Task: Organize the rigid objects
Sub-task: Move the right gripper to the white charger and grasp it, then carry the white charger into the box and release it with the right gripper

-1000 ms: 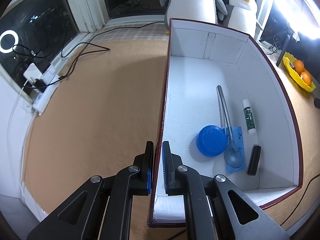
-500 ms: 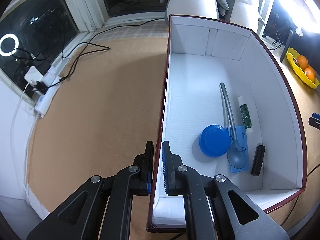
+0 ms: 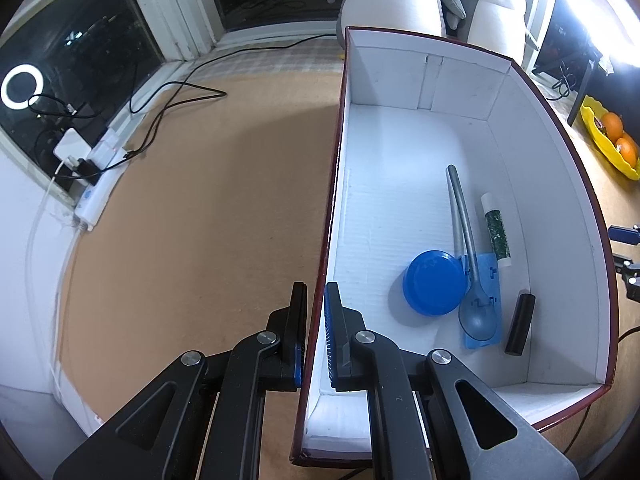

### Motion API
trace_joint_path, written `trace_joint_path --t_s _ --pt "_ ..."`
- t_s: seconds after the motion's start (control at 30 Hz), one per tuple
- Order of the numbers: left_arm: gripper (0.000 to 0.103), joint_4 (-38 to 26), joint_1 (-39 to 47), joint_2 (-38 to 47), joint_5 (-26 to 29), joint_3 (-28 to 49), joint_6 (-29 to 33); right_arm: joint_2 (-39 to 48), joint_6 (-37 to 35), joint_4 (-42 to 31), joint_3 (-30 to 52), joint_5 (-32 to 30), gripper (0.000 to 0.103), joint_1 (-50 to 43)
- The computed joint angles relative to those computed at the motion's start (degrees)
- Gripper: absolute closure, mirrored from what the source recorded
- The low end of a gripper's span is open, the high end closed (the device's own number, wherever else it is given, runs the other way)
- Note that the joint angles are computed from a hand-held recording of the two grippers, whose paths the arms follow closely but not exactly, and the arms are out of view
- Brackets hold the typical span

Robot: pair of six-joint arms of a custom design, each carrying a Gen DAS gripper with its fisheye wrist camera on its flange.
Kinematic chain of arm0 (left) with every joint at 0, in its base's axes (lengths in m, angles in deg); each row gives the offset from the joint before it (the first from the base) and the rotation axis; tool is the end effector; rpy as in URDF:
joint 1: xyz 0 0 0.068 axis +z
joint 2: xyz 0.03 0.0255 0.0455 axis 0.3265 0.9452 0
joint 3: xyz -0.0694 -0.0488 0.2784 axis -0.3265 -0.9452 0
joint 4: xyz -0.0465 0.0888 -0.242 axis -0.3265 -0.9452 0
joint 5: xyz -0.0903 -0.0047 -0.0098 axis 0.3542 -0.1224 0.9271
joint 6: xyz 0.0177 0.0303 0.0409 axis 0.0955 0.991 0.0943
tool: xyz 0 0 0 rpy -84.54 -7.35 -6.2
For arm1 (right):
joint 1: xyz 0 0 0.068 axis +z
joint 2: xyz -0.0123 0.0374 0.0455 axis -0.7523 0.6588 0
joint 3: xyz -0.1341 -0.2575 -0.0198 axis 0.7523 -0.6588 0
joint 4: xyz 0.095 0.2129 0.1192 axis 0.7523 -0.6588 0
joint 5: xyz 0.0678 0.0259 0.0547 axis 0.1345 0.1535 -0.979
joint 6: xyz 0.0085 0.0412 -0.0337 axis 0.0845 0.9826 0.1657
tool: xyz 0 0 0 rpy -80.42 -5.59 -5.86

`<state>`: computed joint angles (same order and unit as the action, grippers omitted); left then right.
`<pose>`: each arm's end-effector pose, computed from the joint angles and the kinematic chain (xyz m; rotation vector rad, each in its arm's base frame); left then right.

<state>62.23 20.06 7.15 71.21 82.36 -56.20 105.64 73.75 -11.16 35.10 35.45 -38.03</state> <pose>0.2677 0.0072 0.1647 0.0729 2.6983 0.1313 0.2959 0.0563 0.1172 -0.6229 2.7209 -0.0117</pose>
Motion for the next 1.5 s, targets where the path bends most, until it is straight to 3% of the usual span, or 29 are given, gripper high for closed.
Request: trace_joint_path --t_s 0.37,0.43,0.7,1.07,1.5 --pt "0.096 -0.10 -0.03 0.29 -0.33 0.28 -0.62 5.78 -0.34 0.37 3.90 -1.73 0.059 -3.40" --pt "0.096 -0.04 0.00 0.35 -0.26 0.25 -0.72 6.35 -0.11 0.14 4.41 -2.07 0.065 -3.69" --pt "0.096 0.49 0.34 0.37 0.39 -0.11 -0.68 5.35 3.07 1.53 3.27 -2.96 0.067 -4.32" --pt "0.096 1.29 3.22 -1.37 4.17 -1.54 0.36 -6.07 10.93 -0.30 0.69 -3.66 0.067 -3.60" --pt "0.096 2.38 6.45 -3.62 9.27 -3.60 3.00 -18.06 22.12 -7.00 3.88 -0.27 0.067 11.94"
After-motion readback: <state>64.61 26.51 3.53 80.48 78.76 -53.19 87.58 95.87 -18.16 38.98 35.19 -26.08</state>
